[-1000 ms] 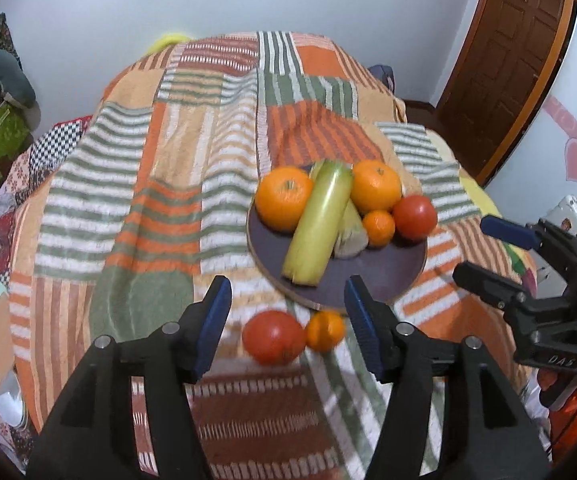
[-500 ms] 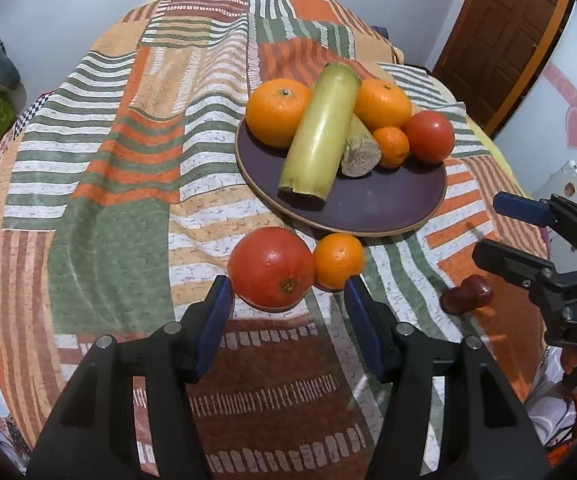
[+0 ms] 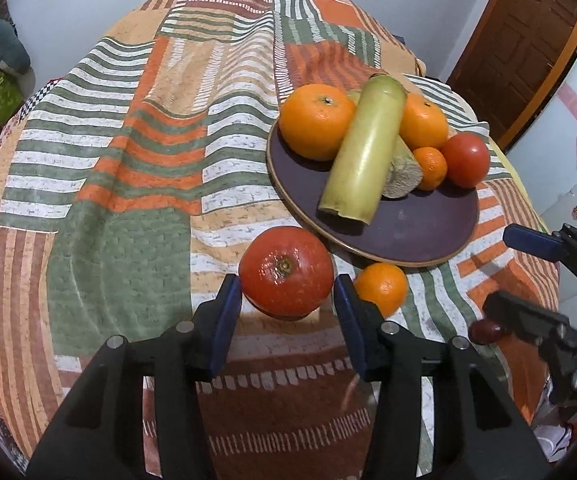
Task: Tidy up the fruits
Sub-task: 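Grasp the red tomato on the blanket with the left gripper while the right gripper grasps the tangerine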
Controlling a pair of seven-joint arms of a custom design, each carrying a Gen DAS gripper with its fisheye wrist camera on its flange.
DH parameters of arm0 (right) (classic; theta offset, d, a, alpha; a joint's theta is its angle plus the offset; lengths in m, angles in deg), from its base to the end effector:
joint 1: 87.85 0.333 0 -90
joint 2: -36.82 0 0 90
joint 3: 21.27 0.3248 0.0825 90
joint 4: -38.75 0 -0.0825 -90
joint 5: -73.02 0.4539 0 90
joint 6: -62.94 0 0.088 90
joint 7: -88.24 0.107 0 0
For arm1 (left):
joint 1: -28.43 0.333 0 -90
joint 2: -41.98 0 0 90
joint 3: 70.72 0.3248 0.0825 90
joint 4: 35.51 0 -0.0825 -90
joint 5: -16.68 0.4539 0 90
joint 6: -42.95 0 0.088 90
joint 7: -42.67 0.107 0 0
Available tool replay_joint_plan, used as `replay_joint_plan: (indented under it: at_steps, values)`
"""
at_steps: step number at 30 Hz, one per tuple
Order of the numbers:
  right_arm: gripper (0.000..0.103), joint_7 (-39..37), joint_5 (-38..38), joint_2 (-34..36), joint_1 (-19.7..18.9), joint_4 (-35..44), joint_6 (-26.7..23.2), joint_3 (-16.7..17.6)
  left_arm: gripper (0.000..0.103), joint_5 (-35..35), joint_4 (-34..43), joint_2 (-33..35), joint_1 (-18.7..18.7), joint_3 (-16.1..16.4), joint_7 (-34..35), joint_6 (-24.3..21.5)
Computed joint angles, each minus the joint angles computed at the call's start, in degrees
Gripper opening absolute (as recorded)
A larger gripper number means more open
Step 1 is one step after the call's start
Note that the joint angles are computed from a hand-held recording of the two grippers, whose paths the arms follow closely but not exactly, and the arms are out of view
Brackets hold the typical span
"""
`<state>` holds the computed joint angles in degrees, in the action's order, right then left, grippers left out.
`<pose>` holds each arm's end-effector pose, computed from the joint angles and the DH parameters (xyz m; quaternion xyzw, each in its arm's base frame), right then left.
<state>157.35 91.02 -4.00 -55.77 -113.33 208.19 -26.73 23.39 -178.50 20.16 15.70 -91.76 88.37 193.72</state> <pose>0.3918 0.1918 0.5035 -0.8433 0.4298 -0.0745 0.3139 0.4290 -0.2922 0.4378 -0.7111 0.6523 -0.2266 0.1320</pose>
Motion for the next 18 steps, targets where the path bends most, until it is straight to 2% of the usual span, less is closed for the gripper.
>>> replay_joint_plan:
  at_steps: [8, 13, 18]
  values:
    - [0.069, 0.25, -0.12, 2.72, 1.03, 1.52, 0.20, 1.41, 0.044, -1.56, -1.06, -0.68, -0.27, 1.17, 2.22, 2.68]
    - [0.069, 0.93, 0.43, 4.57, 1.55, 2.63, -0.81, 1.90, 0.044, -4.42, -4.65, -5.12, -1.24, 1.88, 3.67, 4.02]
    - [0.067, 1.91, -0.15, 5.97, 1.57, 3.25, -0.11, 3.79, 0.044, -5.92, -8.36, -11.22, -1.18, 0.82, 4.04, 3.97]
